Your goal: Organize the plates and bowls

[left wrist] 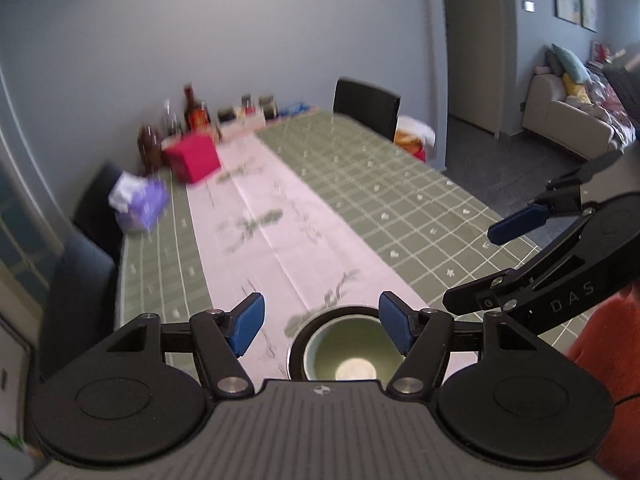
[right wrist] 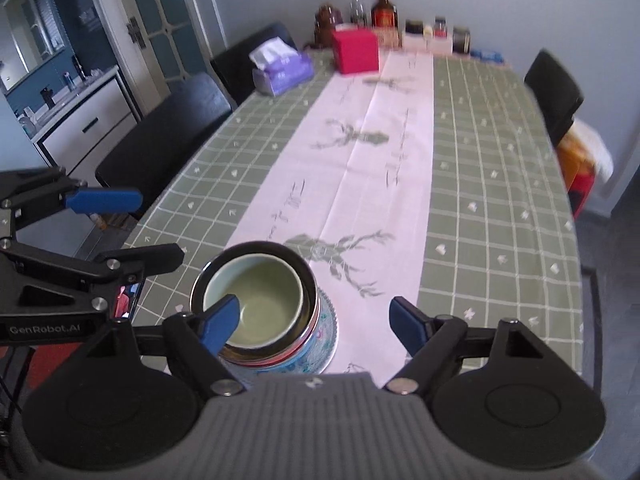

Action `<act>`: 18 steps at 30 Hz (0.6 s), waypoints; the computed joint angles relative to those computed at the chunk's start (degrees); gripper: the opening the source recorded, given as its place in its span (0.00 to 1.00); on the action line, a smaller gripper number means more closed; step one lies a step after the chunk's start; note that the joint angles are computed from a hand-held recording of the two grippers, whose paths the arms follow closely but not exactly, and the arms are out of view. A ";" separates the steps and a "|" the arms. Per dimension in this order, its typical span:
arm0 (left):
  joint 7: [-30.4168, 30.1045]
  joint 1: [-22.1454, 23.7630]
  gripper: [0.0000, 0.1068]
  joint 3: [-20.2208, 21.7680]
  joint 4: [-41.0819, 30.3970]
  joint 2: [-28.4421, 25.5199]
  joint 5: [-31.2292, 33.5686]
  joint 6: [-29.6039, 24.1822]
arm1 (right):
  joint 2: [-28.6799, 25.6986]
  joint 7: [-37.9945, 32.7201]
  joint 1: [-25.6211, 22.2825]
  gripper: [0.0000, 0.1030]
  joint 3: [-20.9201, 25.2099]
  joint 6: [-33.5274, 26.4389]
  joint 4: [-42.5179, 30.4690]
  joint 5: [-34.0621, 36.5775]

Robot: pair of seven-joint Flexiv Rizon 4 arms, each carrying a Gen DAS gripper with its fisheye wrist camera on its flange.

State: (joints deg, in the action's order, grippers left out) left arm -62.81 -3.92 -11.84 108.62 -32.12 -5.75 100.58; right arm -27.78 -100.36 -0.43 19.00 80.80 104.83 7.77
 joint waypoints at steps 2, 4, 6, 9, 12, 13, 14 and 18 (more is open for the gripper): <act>-0.69 -1.66 0.75 1.60 2.06 0.04 1.40 6.36 | 1.37 -1.65 -0.46 0.81 0.83 6.04 3.61 0.87; -2.16 -3.48 0.75 3.44 3.86 -0.48 2.18 12.71 | 2.29 -1.60 0.22 0.82 0.41 13.47 7.60 0.53; -3.07 -5.71 0.78 5.59 5.47 -1.09 2.18 17.95 | 2.70 -1.59 1.39 0.84 -0.39 21.33 11.45 0.21; -3.28 -10.16 0.82 9.21 7.86 -2.88 -0.45 26.43 | 2.64 -1.82 3.16 0.84 -1.30 31.86 16.62 0.36; -2.25 -13.61 0.82 10.94 10.51 -4.63 -4.30 34.00 | 1.24 -0.85 2.89 0.85 -0.05 41.88 21.34 -0.98; -2.18 -13.80 0.83 10.69 11.25 -5.14 -4.65 35.90 | 0.30 -0.51 3.33 0.85 0.08 46.38 22.95 -0.93; -2.48 -13.71 0.84 10.27 12.10 -5.62 -4.71 37.88 | -0.76 -0.22 3.86 0.85 0.06 50.58 24.18 -0.89; -2.61 -15.51 0.88 9.51 14.85 -7.48 -8.97 43.12 | -4.95 -0.41 8.65 0.88 -1.53 64.42 27.34 3.13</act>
